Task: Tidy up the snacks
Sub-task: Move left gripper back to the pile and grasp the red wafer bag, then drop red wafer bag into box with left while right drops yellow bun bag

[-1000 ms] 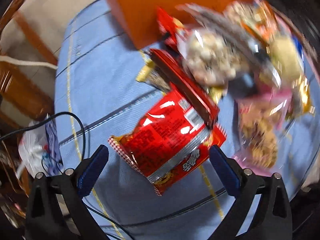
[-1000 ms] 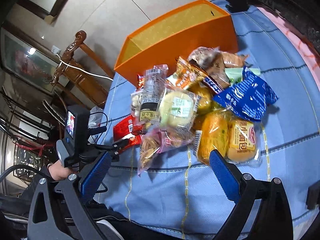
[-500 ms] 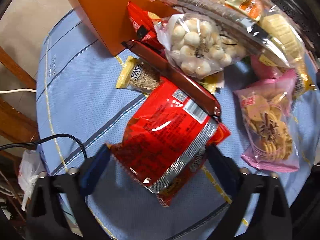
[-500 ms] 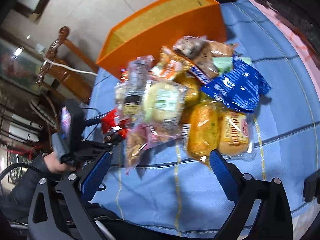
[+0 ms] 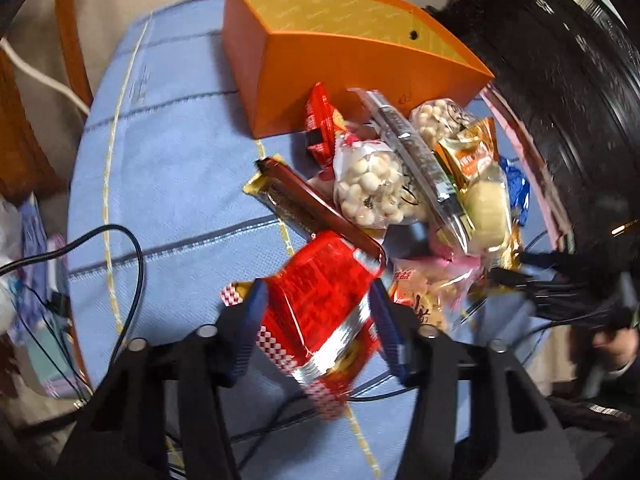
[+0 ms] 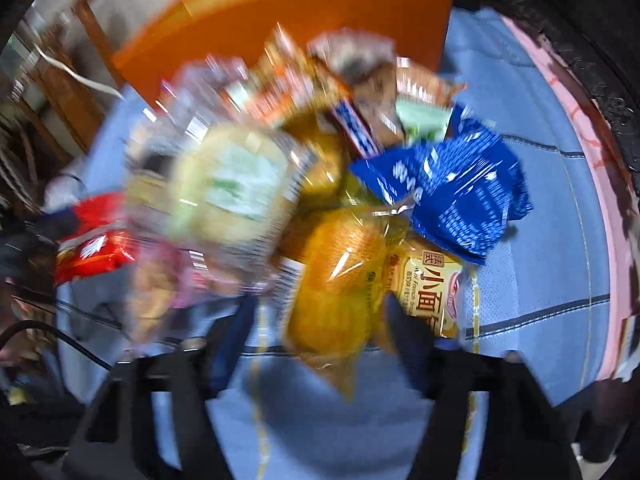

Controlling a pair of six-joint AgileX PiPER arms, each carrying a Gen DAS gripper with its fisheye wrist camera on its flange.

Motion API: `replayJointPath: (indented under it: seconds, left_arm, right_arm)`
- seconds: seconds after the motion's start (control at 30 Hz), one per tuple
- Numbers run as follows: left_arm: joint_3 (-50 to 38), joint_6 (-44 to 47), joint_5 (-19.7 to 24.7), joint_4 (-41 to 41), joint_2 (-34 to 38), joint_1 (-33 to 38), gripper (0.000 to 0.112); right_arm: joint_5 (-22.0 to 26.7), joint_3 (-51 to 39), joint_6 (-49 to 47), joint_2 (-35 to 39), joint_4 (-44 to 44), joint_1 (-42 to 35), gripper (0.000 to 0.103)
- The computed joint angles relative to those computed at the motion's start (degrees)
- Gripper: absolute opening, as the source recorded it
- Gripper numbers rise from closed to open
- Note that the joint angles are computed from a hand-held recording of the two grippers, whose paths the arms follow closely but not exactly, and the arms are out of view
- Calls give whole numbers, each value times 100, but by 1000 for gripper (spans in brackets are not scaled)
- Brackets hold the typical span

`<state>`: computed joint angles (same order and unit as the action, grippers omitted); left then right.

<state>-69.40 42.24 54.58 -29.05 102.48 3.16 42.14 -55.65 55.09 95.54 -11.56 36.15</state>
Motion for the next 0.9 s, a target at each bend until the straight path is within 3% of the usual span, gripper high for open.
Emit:
replayJointPath:
  seconds: [0.17,0.23,0.27,0.3,0.43,0.5,0.6,0.73,0.9]
  left_arm:
    - [114,-188,-71,110,260,-135,47]
    - [307,-233,-276,271,205,-332,50]
    - [412,-175,-417,312,157,-404,56]
    - [447,-102,-501,336,148,-469,66]
    - [623,-470,-1247,1342,-94,-999,80]
    - [634,-354,-1437,1481,-218,-1059,96]
    - [569,377,-1455,1490,-180,-1068,97]
    - [725,745,-1504,2062,28,-1296,97]
    - [1227,589,-2327,2798,220,-1707,99]
  right_arm:
    - [65,-257,-426,450,145,-109,58]
    - [-35,-207,-754,421,500,-236,52]
    - [-85,-170,-1032,395,743,-302,43]
    - [-80,-153,-1080,367,756,-311,40]
    - [-278,206,-1291,38,1069,-426,38]
    - [-382,457,-1359,-259,1295,-463,38]
    - [-629,939,-1539,-760,1671,-630,38]
    - [-552,1132,-1485,-1138,1720,-674,38]
    - [-391,1096,-1520,-1358,1733,-702,38]
